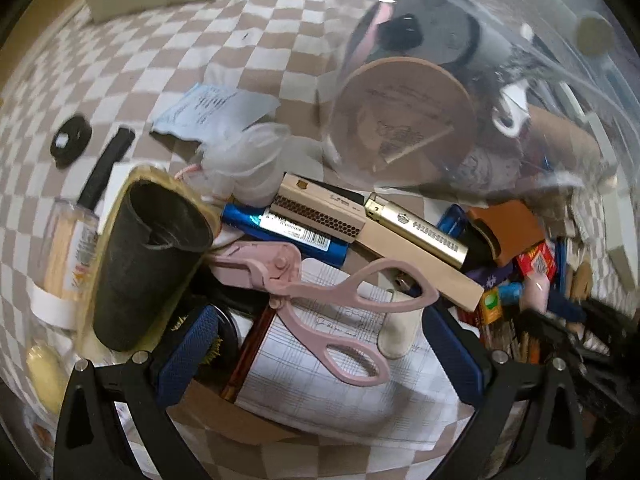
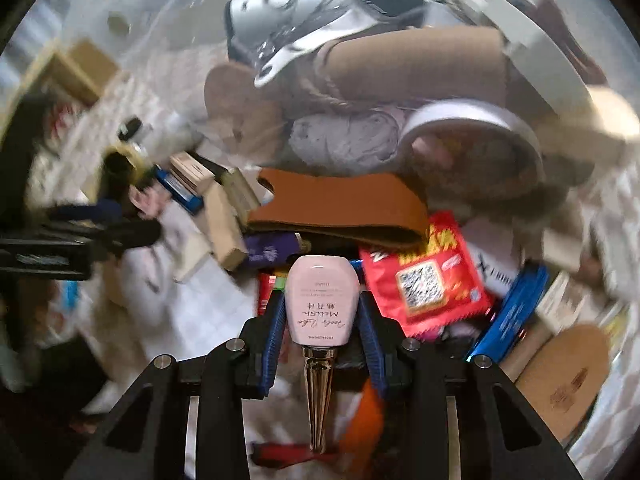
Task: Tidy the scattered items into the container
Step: 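Move the left tool down to the pink scissors while the right tool holds the bottle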
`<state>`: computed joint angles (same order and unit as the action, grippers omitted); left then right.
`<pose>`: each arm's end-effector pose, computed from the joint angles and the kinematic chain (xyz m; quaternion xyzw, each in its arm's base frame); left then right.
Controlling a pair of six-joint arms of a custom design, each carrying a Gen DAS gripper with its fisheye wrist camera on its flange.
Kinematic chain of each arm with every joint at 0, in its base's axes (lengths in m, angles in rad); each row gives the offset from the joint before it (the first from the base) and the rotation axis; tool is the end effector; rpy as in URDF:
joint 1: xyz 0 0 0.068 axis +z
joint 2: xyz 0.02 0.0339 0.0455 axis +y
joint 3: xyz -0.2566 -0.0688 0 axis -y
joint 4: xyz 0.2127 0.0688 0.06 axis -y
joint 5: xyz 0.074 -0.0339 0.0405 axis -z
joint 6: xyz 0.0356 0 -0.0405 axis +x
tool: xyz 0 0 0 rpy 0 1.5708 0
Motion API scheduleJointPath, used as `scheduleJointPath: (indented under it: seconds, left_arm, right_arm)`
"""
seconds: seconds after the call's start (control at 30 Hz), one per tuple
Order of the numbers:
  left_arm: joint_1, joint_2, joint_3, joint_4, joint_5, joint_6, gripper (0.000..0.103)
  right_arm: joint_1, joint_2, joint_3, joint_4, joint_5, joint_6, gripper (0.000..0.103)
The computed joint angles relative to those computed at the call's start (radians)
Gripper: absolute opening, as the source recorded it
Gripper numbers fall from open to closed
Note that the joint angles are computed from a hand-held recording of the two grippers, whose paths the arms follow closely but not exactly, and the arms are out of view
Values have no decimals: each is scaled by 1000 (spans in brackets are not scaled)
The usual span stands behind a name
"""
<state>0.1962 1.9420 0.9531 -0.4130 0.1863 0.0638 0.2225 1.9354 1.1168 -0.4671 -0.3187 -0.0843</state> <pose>0.2940 0.0517 0.1005 -0.0578 0.9905 -0.0810 0.0953 0.3203 0.0839 0.1355 -0.1716 0.9624 0.1664 0.1291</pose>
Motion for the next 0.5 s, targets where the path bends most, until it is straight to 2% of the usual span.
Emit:
scheduleJointPath:
  seconds: [0.13,0.3,0.5]
  left_arm:
    - [29,39,24,-10,50,-83,103]
    - [48,19,23,-16,120,-139,103]
    - [26,-55,-21,-5,129,-214,103]
  right_arm:
    - [-16,-41,-4,-40,-86,40,37]
    - [5,-60,14,-44,-112,60,37]
    - [-14,-53,3,-51,-136,65,37]
